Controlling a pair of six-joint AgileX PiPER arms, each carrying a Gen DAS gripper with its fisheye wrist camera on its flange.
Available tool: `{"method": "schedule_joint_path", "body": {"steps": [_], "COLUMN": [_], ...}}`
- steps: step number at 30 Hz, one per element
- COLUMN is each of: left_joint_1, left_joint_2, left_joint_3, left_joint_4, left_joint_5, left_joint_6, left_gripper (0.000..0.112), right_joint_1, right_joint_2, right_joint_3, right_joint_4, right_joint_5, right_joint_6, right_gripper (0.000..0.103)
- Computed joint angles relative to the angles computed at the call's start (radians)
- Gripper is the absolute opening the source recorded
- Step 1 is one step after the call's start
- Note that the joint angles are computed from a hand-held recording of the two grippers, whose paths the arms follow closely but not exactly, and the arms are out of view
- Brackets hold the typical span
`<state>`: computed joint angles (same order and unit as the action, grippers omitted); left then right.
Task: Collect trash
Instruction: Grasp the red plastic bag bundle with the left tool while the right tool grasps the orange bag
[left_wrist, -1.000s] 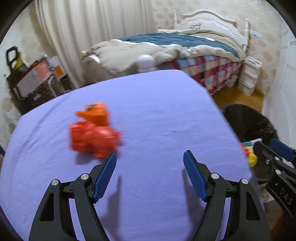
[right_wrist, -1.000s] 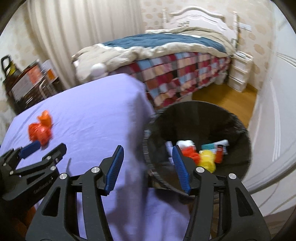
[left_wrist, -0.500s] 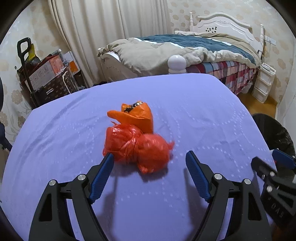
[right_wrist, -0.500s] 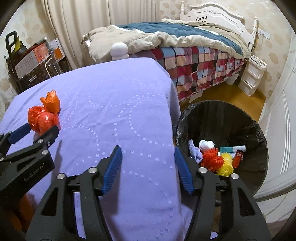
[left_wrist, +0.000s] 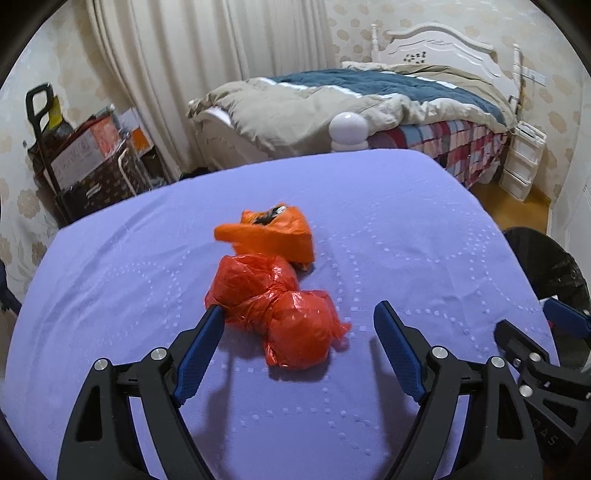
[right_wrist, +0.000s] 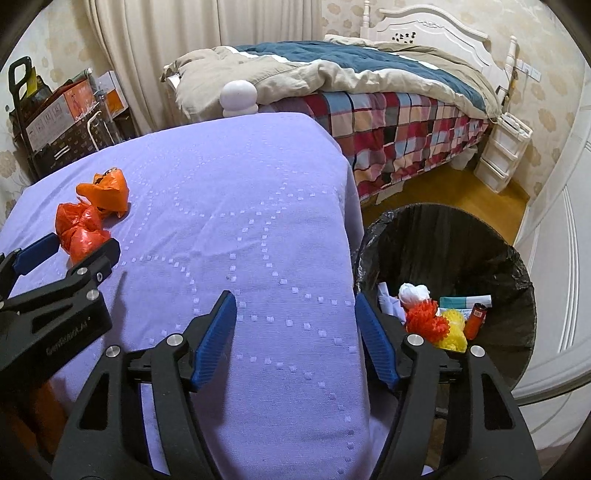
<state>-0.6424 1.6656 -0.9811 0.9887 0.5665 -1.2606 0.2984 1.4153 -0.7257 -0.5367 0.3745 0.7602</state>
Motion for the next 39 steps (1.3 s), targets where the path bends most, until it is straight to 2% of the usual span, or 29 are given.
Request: {"method": "schedule_joint_path", "body": {"steps": [3,10,16,25,30,31,32,35,39], "left_joint_1": [-0.001,0.089,0.121,0.109,0.139,0.146,0.156,0.169,0.161], "left_joint_2": [-0.015,-0.092,-0.115,-0.056,-0.018,-0.017,-0.021,-0.034,-0.065], "left_joint_3": [0.021,0.104,0.130,0.065,0.018,0.018,0.024,0.041,0.078], "left_joint_4": [0.033,-0.042,-0.087,-0.067,-0.197,-0.221,-0.255,-0.313,-0.273], "left_joint_5": [-0.013,-0.113,-0.159,-0.144,-0.141,-0.146,-0.162,-0.195,-0.201], "left_joint_6": [-0.031,0.007,0.045,0.065,0.196,0.216,0.249,0.314,0.288], "left_gripper": [0.080,0.080,0.082,0.083,0.082,0.079,0.067,0.063,0.060], "right_joint_1": [0.002,0.003,0.005,0.004,0.002,0.002,0.002,0.002,0.008], "right_joint_2": [0.000,0.004,0.004,0.004,0.003,0.003,0.003,0.003,0.003], "right_joint_3": [0.000,0.000,0.001,0.003,0.004,0.003,0.003,0.004,0.004], "right_joint_4": [-0.004,-0.017,-0.033,-0.029,-0.026,-0.029,-0.029,-0.027,-0.050], "right_joint_5": [0.002,0.001,0.003,0.000,-0.001,0.000,0.000,-0.001,0.005], "right_joint_6": [0.004,0.017,0.030,0.027,0.024,0.026,0.026,0.025,0.044], "right_gripper": [0.066,0.066,0.066,0.066,0.066,0.066,0.066,0.066,0.066]}}
